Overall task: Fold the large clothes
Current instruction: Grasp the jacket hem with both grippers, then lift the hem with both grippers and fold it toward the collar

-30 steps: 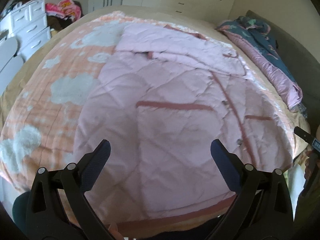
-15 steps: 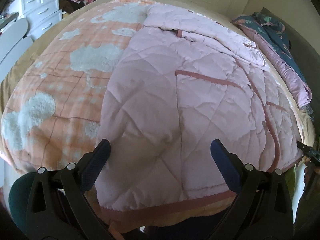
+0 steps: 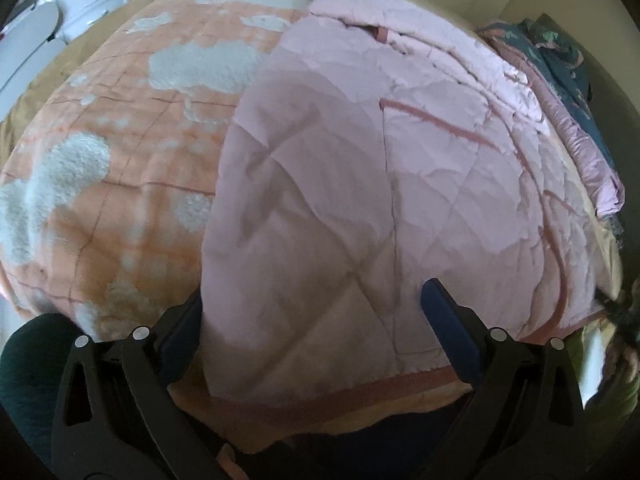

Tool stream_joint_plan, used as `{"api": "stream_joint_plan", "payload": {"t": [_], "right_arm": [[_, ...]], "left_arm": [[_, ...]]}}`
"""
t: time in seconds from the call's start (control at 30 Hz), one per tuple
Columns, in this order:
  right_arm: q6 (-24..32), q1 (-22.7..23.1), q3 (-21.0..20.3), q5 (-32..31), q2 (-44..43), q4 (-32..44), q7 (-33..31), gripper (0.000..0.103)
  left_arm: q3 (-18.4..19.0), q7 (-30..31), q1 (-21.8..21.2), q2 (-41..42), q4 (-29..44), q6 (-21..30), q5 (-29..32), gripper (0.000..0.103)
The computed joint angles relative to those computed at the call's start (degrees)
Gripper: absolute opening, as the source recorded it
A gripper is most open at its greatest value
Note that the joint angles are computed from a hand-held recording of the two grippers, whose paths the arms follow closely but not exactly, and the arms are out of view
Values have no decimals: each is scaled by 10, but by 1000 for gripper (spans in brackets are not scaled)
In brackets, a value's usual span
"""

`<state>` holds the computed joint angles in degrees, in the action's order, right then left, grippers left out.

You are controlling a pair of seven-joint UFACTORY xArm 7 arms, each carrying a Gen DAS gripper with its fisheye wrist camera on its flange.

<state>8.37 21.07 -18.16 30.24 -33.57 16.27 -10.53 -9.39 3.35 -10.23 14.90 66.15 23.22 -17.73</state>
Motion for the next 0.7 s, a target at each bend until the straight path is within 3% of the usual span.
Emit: {"api": "stream_joint_plan", "payload": {"t": [0.03,0.1,0.2,0.23,0.3,0.33,0.37,0.43,0.53,0.7], "right_arm": [[-7,6,0,-2,-2,2,-6,42],[-7,62,-56,22,11,18,-35,52],[-3,129,-125,82,39,41,-76,54],[-6,152,-145,109,40,45,-89,50],[-11,177,-163,138,25,50,-121,37],[-21,186,-162,147,9,49,-141,32],[-27,195,-166,154,-6,51,-155,31],[-35,199,-159,153,-20,59,-162,27],[-53,188,-131,132,-29,77,-155,24],[-75,214,-144,94,-28,118,-137,21]], "left_arm": [[1,-1,-1,3,2,0,2,94],[-1,1,-1,6,2,-9,1,94],[-23,49,16,4,-5,-25,-37,94],[-24,54,16,5,-6,-29,-42,89],[-27,65,17,1,-13,-45,-54,59],[-34,78,21,-2,-15,-52,-70,35],[-29,73,14,-7,-17,-59,-62,22],[-32,86,8,-16,-19,-74,-59,13],[-58,143,25,-27,-10,-88,-116,9],[-75,240,41,-27,40,-79,-227,7]]}}
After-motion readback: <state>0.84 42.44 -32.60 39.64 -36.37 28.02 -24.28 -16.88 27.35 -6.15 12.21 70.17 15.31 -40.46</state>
